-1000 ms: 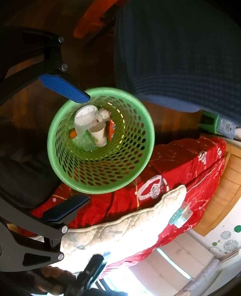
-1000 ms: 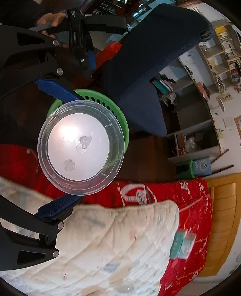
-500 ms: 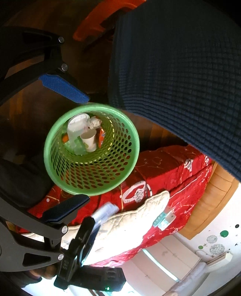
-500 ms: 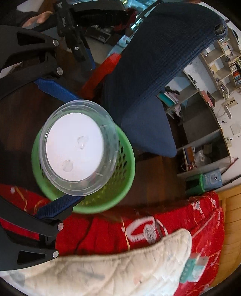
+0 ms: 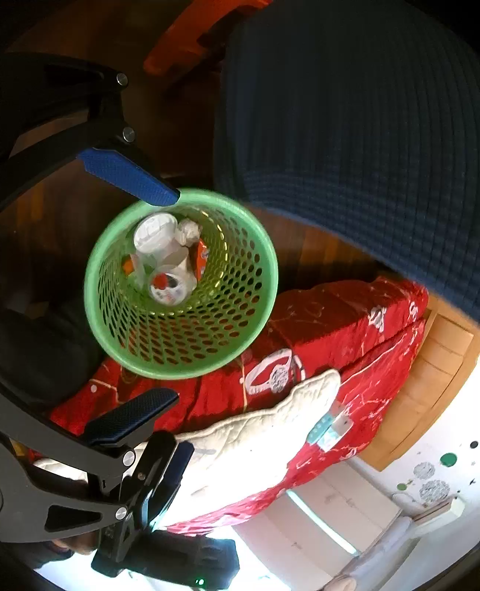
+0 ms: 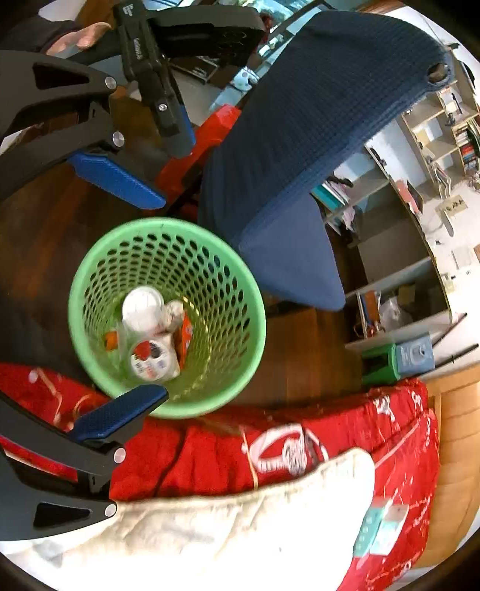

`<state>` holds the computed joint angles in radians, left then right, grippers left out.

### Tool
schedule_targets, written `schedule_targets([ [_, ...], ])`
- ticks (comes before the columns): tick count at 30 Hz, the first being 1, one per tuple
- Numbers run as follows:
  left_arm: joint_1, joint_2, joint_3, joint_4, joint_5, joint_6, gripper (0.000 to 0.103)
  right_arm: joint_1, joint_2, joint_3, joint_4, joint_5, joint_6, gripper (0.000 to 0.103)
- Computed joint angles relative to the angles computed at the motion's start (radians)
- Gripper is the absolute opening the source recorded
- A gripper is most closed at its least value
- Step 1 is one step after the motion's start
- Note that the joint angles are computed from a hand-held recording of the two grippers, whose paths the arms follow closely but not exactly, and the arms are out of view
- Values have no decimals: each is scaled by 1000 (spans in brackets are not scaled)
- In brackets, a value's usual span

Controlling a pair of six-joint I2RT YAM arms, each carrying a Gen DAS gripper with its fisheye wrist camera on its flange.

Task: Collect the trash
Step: 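Move both tools back over the quilt toward the foam block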

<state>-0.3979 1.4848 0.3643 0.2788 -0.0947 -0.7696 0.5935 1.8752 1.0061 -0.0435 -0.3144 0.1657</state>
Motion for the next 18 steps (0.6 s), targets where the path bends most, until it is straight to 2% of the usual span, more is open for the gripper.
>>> schedule_targets([
  [9, -79, 134, 127, 0, -4, -4, 97, -174, -158, -150, 3, 34, -41, 93],
  [18, -143, 247, 285, -45, -2, 10, 97, -469, -224, -183, -47, 18, -125, 92],
])
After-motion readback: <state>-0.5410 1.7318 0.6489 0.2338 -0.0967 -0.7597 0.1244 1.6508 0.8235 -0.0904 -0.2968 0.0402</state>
